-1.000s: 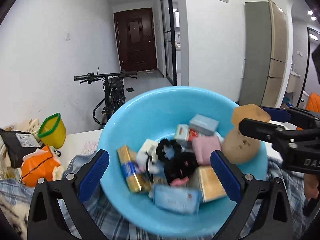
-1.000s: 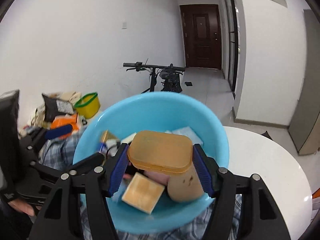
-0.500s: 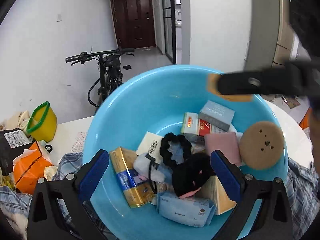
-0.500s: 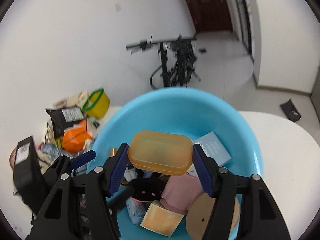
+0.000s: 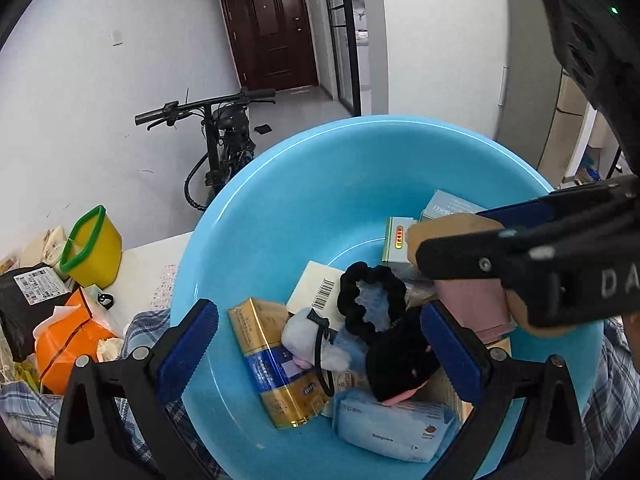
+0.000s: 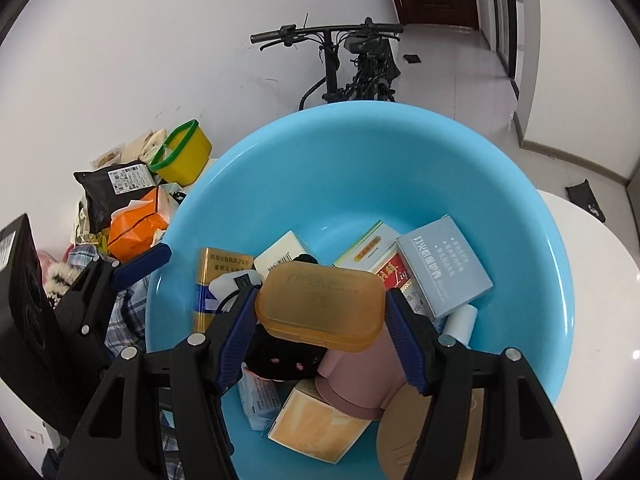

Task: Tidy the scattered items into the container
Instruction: 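Carry the orange box over the basin and open the right gripper, then withdraw the right tool from the basin back over the shirt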

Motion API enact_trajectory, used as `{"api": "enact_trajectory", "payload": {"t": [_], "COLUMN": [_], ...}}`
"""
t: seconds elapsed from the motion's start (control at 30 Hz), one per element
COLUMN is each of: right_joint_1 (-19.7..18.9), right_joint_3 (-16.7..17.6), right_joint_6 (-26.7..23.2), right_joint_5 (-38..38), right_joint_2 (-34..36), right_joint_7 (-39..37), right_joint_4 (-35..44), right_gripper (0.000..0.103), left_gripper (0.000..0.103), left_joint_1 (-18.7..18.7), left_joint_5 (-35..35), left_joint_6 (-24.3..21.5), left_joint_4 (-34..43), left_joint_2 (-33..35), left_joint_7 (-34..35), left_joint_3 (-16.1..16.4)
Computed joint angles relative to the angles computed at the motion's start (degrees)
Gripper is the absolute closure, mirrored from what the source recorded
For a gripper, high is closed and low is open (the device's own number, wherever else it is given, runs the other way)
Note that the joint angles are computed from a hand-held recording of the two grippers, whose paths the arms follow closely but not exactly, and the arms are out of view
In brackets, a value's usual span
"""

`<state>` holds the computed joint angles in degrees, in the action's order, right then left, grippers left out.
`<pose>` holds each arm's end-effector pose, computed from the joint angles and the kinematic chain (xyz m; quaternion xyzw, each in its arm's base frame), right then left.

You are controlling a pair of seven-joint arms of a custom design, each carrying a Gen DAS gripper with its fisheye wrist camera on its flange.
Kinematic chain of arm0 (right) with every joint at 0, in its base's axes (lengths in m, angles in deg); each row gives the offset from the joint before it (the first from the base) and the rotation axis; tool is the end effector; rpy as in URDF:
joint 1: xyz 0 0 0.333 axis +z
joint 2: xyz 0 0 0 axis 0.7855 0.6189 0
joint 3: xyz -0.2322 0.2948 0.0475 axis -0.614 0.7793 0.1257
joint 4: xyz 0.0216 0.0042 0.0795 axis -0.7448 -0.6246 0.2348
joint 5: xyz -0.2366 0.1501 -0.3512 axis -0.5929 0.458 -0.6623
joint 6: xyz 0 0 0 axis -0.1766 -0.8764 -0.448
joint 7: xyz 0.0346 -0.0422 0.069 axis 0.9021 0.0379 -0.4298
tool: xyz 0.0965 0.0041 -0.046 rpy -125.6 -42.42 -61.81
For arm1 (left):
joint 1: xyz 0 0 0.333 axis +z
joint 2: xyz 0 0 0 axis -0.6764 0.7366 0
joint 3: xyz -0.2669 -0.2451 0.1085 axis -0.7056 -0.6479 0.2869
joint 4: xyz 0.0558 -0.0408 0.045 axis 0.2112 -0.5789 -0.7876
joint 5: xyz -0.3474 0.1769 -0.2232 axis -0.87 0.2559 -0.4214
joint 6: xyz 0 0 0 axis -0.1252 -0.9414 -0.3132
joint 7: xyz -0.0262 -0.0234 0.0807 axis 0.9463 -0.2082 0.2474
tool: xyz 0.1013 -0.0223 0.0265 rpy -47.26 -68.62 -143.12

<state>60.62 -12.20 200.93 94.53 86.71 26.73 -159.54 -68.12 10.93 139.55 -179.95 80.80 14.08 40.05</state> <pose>0.6424 0.1420 0.5280 -0.8680 0.3867 0.0390 0.3090 0.5305 -0.4185 0.4991 -0.7124 0.6011 -0.1839 0.3120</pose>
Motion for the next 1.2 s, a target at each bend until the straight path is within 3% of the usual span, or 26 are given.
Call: {"api": "enact_trajectory", "payload": {"t": [0.4, 0.53, 0.7, 0.97, 1.1, 1.2], "right_joint_1": [-0.25, -0.25, 0.43, 2.08, 2.77, 3.49], "right_joint_3": [-0.56, -0.69, -1.68, -5.26, -6.70, -6.98], "right_joint_6": [2.38, 5.75, 11.50, 12.37, 12.44, 15.62], "right_joint_5": [-1.72, 0.31, 8.54, 19.11, 19.87, 20.51], "right_joint_2": [-1.82, -3.81, -9.34, -19.38, -24.73, -27.97], "right_joint_7": [0.06, -1.10, -9.32, -20.96, -27.32, -30.47], "right_joint_4": [-2.42, -4.69, -10.21, -19.09, -23.98, -27.57], "right_gripper": [0.034, 0.034, 0.015, 0.015, 0.006, 0.006], "left_gripper": [0.000, 0.000, 0.000, 0.000, 0.000, 0.000], "left_joint_1": [-0.64, -1.35, -2.09, -3.90, -4.42, -5.27], "left_joint_5": [-0.71, 1.93, 7.09, 11.04, 10.66, 10.86], "left_joint_6": [-0.82, -1.63, -2.34, -5.71, -5.24, -6.58], "left_joint_4": [0.35, -0.38, -2.69, -8.02, -10.02, -10.39], "left_joint_2": [0.63, -0.58, -3.72, -9.83, -11.68, -11.69], "left_joint_7": [-0.61, -4.51, -9.14, -15.82, -16.58, -17.70], "left_joint_3": [-0.07, -0.18, -1.56, -5.80, -7.67, -8.87]}}
